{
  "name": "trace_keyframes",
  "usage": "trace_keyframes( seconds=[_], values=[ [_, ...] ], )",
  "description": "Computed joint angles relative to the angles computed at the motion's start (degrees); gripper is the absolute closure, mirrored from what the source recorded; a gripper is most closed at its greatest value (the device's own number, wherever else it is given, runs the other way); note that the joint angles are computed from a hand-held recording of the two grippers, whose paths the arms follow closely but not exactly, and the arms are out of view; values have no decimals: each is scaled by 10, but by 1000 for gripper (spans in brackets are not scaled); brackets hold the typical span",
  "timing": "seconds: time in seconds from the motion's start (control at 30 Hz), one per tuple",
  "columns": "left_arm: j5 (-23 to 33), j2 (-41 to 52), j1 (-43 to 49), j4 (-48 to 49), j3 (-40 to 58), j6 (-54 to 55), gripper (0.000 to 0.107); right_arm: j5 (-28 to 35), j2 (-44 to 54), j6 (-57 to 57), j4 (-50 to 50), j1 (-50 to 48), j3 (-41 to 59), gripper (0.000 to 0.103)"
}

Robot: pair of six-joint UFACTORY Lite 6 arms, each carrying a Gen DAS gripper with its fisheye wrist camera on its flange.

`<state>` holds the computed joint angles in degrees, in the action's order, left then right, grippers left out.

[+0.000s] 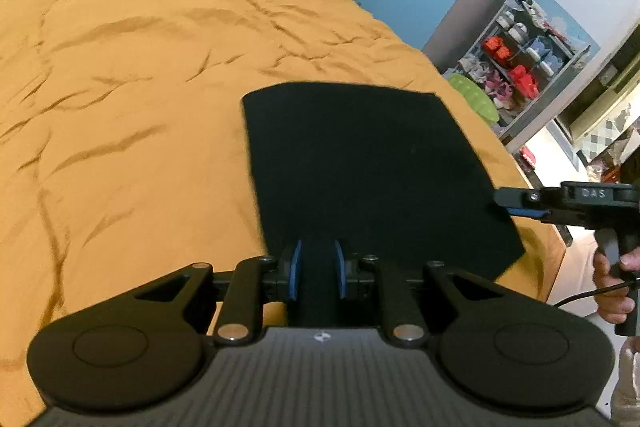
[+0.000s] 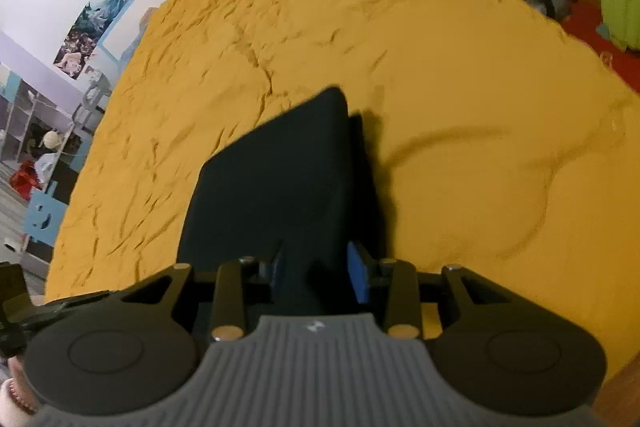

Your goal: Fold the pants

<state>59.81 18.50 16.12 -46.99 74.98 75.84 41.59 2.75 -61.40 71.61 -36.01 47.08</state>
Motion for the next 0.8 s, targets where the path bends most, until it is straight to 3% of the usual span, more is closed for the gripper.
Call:
trace_keyframes(
  seconds=[0.23, 0.33, 0.4, 0.53, 0.63, 0.73, 0.8],
  values=[
    [20, 11, 51, -1, -9, -9, 88, 44, -38, -22, 13, -53, -71, 73],
    [21, 23, 58, 7, -2, -23, 88, 45, -59, -17, 10, -55, -85, 90],
    [23, 24, 60, 12, -3, -27, 88, 59, -70, -12, 10, -58, -82, 96],
    [33, 13, 53, 18, -9, -26, 88, 106, -141, 8, 22, -63, -61, 99],
    [37, -7, 52, 21, -36, -10, 88, 78, -205, 35, -25, -47, -57, 99],
    [6, -23, 38, 25, -65, 6, 88, 31, -183, 63, -65, -28, -74, 99],
    [-3, -17, 33, 37, -67, -4, 88, -39, -169, 62, -78, -1, -107, 99]
  ],
)
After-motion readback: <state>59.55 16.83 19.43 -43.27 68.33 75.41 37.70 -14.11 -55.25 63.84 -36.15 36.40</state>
